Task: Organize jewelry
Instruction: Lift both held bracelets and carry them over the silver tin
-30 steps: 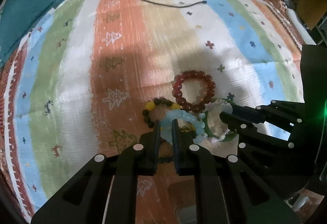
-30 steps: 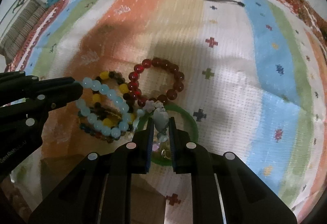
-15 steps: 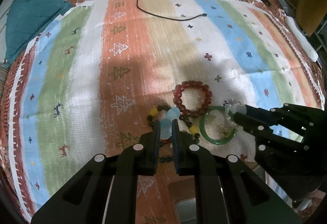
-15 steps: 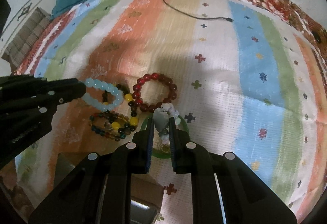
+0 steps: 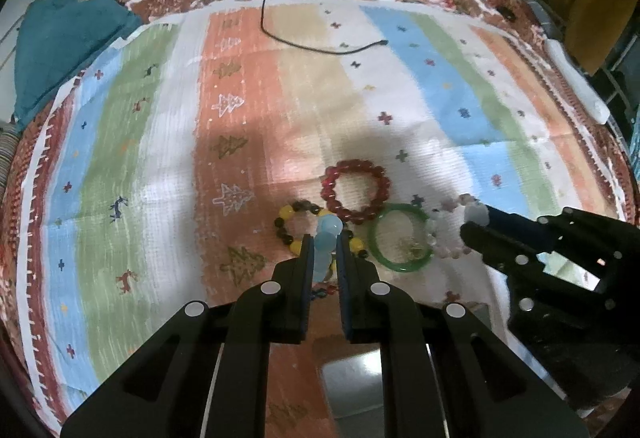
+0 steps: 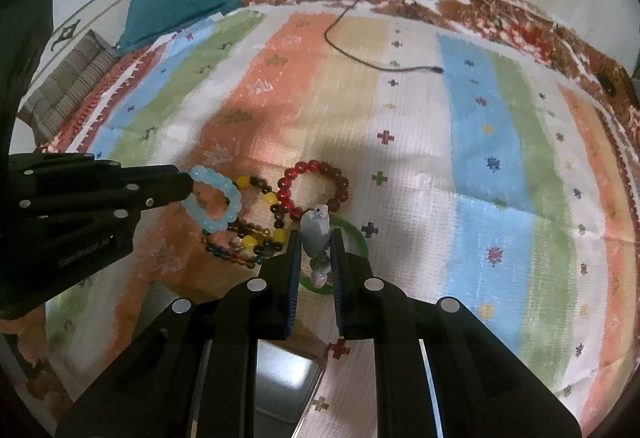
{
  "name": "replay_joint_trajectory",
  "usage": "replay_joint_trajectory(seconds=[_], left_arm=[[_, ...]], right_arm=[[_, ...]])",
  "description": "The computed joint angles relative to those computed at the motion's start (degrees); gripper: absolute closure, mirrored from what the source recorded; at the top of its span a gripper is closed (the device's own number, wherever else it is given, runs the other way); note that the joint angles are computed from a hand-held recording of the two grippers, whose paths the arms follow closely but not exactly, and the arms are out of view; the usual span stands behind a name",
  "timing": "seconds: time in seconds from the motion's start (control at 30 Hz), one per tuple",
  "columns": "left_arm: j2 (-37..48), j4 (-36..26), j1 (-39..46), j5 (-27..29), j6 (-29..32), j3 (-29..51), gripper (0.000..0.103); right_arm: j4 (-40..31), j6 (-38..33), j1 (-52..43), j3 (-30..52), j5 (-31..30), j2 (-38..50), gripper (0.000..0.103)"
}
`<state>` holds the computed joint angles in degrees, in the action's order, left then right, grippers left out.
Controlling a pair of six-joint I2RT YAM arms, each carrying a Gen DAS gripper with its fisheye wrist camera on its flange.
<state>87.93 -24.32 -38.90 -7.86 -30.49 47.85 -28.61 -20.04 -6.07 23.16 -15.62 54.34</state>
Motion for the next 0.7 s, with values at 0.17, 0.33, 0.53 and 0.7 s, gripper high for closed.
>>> replay_joint_trajectory(seconds=[0.17,0.33,0.53,0.7], left_arm=[[-3.5,-1.4,-2.8,-1.8,-1.9,-0.3,0.092],[-6.2,-2.3,-5.4,-3.5,-3.8,-0.7,0.092],[-9.2,-3.0,-7.9,-5.1,-5.6,-1.7,0.092],[-11.8,-3.4,-9.5,-5.8,-6.8,-2.7,0.092]], right_arm=[[-3.8,0.0,-1.4,-0.8,-0.8,-7.6,0.088],[-6.9,-0.3,-4.1,-0.9,-2.5,-12.6,0.088],[-9.9,-0.7,-6.6,-1.2,-3.4,-16.3,0.088],[-13.0,-1.6,-9.7,-1.3,-5.4,-21.9,0.088]])
